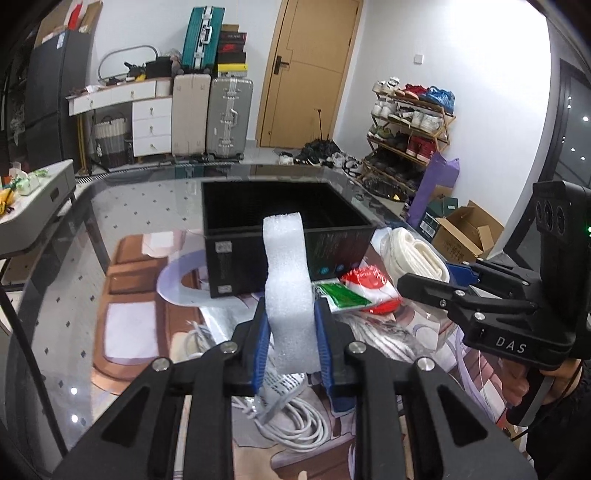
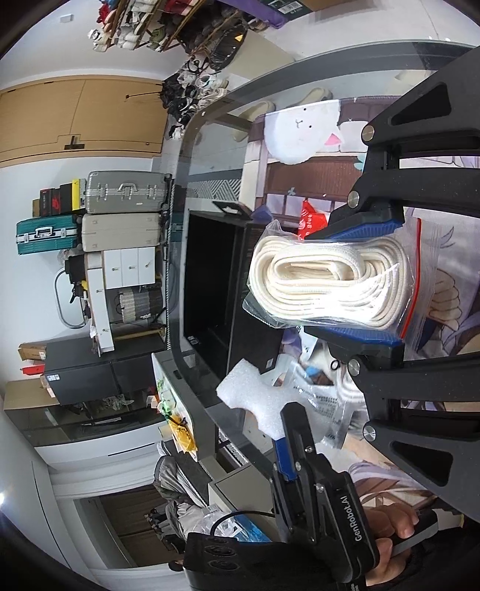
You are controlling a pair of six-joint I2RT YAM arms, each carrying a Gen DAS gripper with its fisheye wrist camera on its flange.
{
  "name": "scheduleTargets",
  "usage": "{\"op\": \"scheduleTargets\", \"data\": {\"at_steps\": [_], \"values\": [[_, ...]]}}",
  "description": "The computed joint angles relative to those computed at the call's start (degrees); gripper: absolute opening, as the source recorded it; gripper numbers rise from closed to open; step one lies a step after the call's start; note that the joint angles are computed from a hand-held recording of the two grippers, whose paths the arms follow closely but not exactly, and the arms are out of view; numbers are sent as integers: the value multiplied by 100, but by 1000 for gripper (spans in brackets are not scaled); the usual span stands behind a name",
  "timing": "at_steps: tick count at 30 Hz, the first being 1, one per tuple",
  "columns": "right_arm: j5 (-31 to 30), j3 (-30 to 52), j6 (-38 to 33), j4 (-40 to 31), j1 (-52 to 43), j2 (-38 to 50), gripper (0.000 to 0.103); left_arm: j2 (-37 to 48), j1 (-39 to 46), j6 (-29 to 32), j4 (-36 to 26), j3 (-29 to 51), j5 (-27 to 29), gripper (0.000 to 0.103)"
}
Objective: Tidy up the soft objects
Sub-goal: 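Carry the foam roll and rope bag over the black box with both grippers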
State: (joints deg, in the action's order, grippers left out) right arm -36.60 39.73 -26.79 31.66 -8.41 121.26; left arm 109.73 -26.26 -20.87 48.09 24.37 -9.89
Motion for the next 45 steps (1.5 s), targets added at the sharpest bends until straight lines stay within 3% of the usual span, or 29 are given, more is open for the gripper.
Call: {"op": "scheduleTargets", "data": {"at_steps": [7,20,45], "values": [[-83,-203,99,68,60,-400,39,-453,74,135,-157,-126,-337,21],[-75,92,398,-228,280,-832,39,-577,583,434,-703,464,-341,21],[410,1974,774,-1064,746,81,39,450,932,725,-1245,2038,-705,21]]}}
